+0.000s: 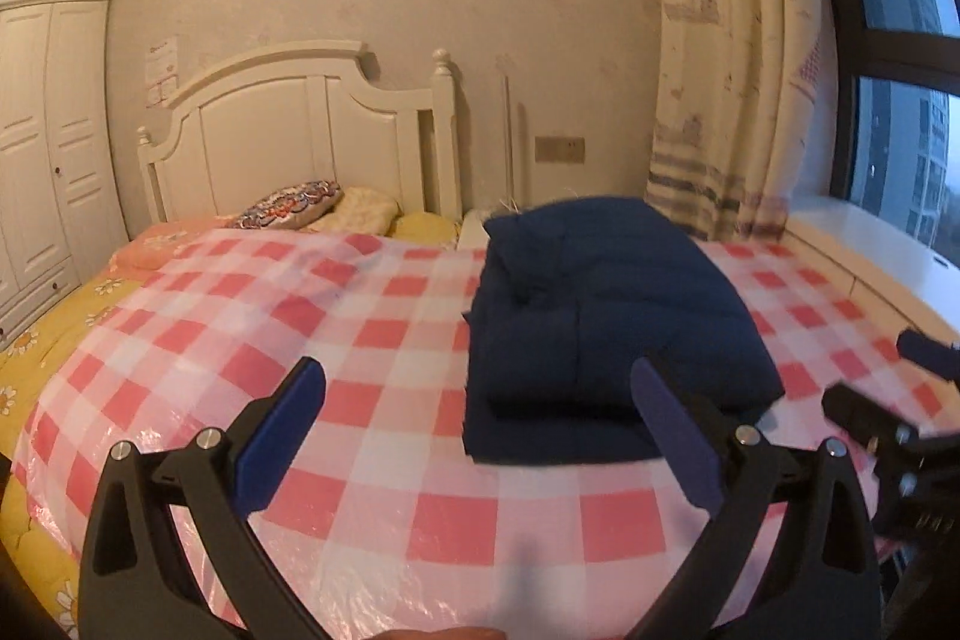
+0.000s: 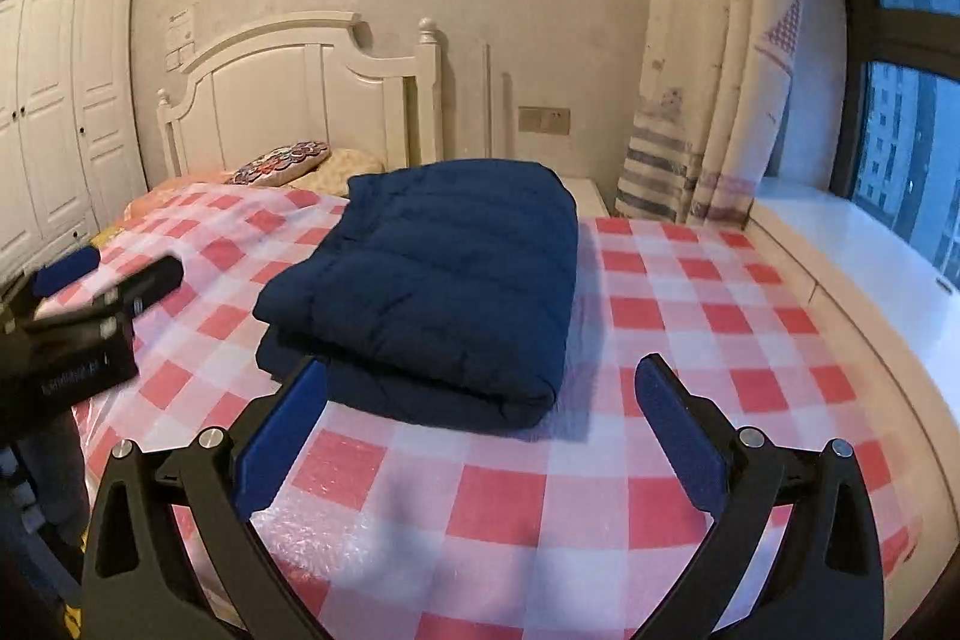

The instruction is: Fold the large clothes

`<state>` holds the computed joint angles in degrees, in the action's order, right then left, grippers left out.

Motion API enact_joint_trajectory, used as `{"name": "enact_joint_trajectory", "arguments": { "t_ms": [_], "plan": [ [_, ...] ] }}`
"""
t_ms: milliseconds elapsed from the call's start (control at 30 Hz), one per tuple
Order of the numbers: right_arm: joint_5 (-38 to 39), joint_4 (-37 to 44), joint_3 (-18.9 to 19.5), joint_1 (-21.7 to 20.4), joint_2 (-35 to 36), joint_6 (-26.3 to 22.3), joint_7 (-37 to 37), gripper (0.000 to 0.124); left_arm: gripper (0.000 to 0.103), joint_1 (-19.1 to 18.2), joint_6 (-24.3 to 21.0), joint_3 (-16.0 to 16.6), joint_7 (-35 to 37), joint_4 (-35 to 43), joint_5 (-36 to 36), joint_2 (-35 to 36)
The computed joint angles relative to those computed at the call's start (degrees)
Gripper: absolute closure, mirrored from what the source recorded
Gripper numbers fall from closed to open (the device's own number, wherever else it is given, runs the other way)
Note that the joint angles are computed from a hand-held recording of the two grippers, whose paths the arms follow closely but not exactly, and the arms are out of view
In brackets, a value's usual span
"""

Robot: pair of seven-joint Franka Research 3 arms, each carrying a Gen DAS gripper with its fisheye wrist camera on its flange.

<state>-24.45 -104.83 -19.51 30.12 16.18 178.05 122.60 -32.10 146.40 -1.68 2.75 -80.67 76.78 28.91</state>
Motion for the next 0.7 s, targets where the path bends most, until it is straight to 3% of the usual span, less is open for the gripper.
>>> {"name": "enact_joint_trajectory", "arguments": {
  "t_ms": [700],
  "plan": [
    [1.9, -0.2, 1.2, -0.6, 0.0, -0.1, -1.8, 0.026, 0.002, 0.1, 1.1, 0.1, -0.3, -0.9, -0.4, -0.1]
  ]
}}
